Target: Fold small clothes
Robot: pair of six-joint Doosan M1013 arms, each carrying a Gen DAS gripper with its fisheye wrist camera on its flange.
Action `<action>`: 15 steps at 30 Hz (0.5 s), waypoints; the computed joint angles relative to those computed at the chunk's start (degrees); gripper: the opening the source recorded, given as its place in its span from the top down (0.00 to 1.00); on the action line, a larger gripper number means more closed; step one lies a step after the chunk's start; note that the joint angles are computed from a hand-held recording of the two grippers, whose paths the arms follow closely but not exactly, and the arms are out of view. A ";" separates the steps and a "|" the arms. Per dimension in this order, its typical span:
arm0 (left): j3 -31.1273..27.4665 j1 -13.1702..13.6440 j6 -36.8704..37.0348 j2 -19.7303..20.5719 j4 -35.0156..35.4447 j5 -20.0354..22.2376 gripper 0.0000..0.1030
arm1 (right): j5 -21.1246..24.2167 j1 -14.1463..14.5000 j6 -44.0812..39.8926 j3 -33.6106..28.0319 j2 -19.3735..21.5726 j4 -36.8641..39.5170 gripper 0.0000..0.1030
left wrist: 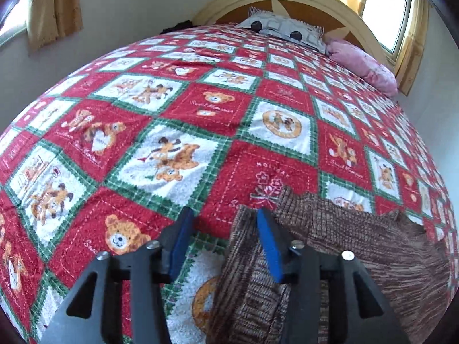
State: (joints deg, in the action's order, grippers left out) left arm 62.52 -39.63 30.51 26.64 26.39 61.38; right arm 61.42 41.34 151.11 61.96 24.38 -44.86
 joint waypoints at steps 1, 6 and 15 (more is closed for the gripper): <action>-0.91 -0.24 1.92 0.34 -0.38 1.86 0.46 | -0.04 0.66 -1.60 0.74 -1.01 1.29 0.59; 0.51 -3.35 5.81 -1.85 0.51 4.56 0.26 | -2.03 3.41 -8.86 3.85 -3.30 9.06 0.60; 7.84 -8.66 3.68 -6.64 6.56 5.92 0.15 | -1.20 6.38 -3.35 8.86 -3.15 11.21 0.59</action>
State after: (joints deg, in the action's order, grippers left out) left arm 70.36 -48.29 34.19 20.00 32.95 67.29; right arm 60.22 47.72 147.76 70.82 21.23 -33.65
